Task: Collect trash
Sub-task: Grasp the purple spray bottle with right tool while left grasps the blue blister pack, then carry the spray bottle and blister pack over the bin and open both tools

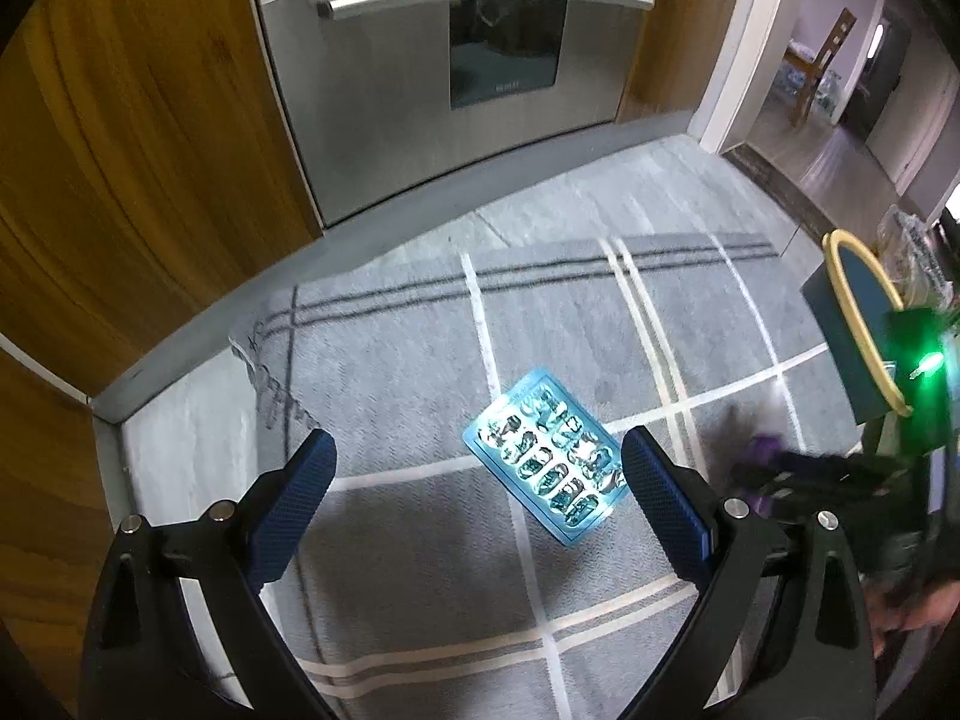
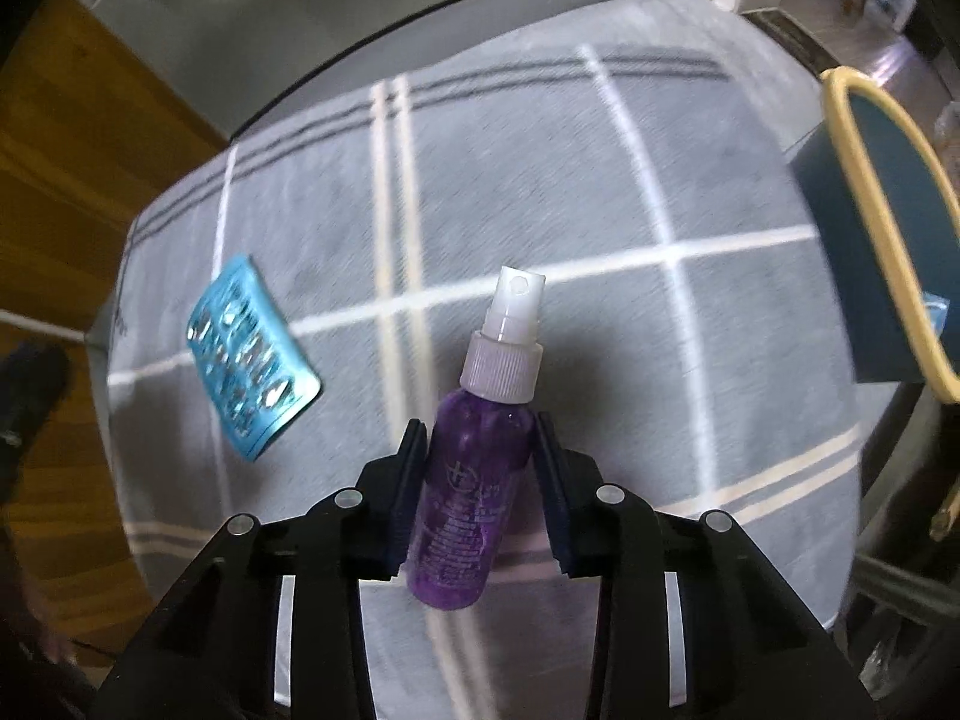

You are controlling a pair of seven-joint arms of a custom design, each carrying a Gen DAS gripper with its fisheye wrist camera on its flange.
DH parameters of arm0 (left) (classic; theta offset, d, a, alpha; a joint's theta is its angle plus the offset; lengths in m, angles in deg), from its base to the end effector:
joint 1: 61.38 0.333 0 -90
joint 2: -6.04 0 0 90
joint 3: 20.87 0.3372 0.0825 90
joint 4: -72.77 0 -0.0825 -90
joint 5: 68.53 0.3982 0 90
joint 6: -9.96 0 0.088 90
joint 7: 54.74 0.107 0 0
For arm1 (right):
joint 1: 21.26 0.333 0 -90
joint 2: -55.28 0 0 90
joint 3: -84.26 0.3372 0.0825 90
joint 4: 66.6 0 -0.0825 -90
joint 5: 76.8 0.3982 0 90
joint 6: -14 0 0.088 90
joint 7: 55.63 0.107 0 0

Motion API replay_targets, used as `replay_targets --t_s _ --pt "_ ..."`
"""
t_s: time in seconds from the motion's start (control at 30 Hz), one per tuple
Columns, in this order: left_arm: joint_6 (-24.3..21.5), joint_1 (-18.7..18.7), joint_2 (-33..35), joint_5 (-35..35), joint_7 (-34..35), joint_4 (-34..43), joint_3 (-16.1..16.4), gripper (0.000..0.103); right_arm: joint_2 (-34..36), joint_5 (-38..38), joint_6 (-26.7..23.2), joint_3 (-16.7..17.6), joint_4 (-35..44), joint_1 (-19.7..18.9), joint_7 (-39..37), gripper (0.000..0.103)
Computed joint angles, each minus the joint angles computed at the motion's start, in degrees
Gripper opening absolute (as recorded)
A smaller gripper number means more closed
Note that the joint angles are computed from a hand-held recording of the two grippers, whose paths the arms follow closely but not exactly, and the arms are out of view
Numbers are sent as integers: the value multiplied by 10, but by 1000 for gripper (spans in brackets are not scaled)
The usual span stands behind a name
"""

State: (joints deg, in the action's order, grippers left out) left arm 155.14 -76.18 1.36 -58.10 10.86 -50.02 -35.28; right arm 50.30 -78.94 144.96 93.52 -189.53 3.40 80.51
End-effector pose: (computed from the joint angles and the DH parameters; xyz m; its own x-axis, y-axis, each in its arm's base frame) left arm 0.4970 -0.2836 0.5040 -0.2155 -0.9764 0.0175 -0.8622 0.1818 -0.4728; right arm 0.4587 0.3095 0.4773 -0.1762 -0.9759 -0.1285 -0.9618 0.1985 -0.1885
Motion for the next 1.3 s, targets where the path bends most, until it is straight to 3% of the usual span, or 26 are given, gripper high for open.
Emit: replay_targets --t_s 0.43,0.7,0.93,1.0,1.13,1.3 --pt "-34 -36 99 43 -108 52 -3 94 -32 -66 29 -11 -20 -33 -15 35" --pt "-45 -52 139 51 -156 74 5 94 -68 -33 47 -18 -47 -44 -43 34" --pt "-58 -70 150 104 -189 82 10 97 -71 -9 57 -17 -49 -46 -67 34" --pt "-61 -70 148 107 -192 82 10 95 -71 -4 59 -17 -49 -45 -73 34" --pt "-58 -67 142 111 -198 79 12 75 -71 -5 61 -14 -47 -47 -74 34" --pt "-52 -58 135 90 -172 73 8 72 -70 -12 64 -12 -46 -48 -69 34"
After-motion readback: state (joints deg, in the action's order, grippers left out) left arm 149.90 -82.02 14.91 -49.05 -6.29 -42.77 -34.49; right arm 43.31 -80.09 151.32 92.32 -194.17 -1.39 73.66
